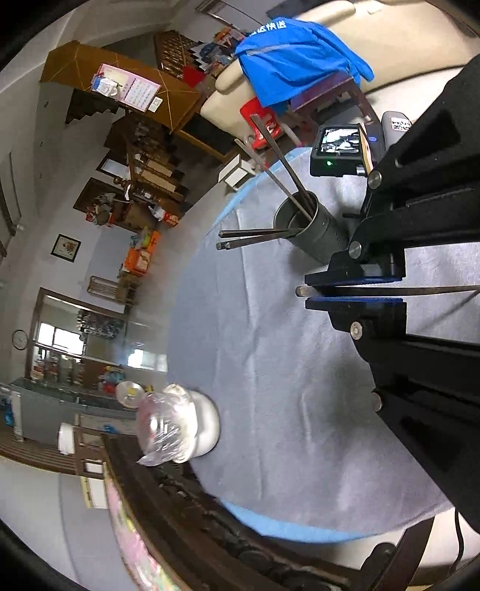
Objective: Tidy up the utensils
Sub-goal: 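Raise both chopsticks over the grey cup and open both tools to drop them in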
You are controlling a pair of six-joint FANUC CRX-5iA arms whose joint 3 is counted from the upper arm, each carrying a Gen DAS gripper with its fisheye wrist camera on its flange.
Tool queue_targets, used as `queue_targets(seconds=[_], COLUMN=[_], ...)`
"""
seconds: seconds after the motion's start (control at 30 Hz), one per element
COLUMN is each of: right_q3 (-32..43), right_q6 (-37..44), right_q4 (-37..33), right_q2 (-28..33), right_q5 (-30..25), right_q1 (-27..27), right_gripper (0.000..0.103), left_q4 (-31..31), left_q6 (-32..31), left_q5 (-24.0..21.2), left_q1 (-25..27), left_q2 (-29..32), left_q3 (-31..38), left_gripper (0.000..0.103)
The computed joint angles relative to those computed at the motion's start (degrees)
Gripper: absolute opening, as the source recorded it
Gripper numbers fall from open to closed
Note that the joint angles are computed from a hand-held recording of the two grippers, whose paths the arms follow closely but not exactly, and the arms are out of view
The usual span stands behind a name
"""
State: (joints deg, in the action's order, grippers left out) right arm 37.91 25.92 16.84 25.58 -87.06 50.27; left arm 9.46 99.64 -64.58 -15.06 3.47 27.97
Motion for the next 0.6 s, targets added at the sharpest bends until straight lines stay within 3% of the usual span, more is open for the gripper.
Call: queue_targets(seconds=[0.17, 0.6], right_q3=[-5.42, -22.0], right_q6=[-1.45, -8.03], right_q4=[-0.76, 9.14], right_q2=[-4.29, -20.29], right_q5=[5.54, 23.24], right_q1=[-0.24, 3.93], right_gripper=[0.01, 0.008], left_q4=[-6.02, -12.24], left_q6=[2.1, 4.17], left_q5=[-0.82, -3.01], left_q1=[-2.06, -6.1], left_q2=[0.31, 2.26], left_q3=[2.65, 8.15], left_gripper=[0.005, 0.005])
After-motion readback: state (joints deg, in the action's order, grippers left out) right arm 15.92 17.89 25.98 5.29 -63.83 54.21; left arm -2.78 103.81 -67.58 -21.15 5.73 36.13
